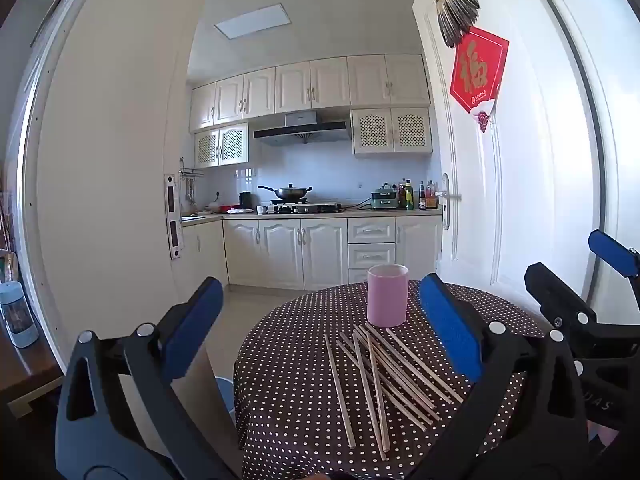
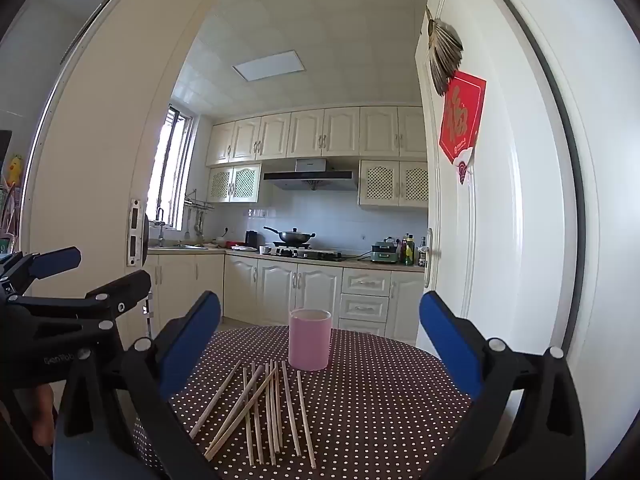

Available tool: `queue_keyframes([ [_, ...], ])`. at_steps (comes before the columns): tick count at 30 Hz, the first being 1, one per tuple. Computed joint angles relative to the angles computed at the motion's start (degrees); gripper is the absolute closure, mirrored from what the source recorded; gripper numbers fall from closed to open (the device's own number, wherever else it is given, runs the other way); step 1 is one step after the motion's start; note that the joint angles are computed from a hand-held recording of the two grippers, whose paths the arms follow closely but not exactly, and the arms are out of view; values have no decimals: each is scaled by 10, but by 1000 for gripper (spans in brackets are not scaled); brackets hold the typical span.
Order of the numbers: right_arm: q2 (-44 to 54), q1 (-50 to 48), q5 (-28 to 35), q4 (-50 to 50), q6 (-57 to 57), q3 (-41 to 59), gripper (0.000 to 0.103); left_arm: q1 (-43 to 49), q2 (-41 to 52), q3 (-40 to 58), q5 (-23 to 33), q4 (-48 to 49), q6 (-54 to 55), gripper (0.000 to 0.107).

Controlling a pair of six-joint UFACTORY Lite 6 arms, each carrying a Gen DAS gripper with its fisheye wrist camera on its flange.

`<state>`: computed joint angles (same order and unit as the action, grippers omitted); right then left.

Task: Organize utensils

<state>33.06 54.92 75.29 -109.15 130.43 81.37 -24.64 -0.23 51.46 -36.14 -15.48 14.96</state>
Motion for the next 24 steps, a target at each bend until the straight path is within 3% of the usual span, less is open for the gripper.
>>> queue_keyframes([
  [8, 0, 7, -2, 7, -7, 7, 7, -15, -10, -13, -19, -38, 40, 10],
  [10, 13, -4, -12, 2, -7, 23, 7, -5, -2, 2, 5, -7, 9, 10],
  [24, 18, 0, -10, -1, 1, 20, 7, 11, 2, 13, 11, 18, -8, 10],
])
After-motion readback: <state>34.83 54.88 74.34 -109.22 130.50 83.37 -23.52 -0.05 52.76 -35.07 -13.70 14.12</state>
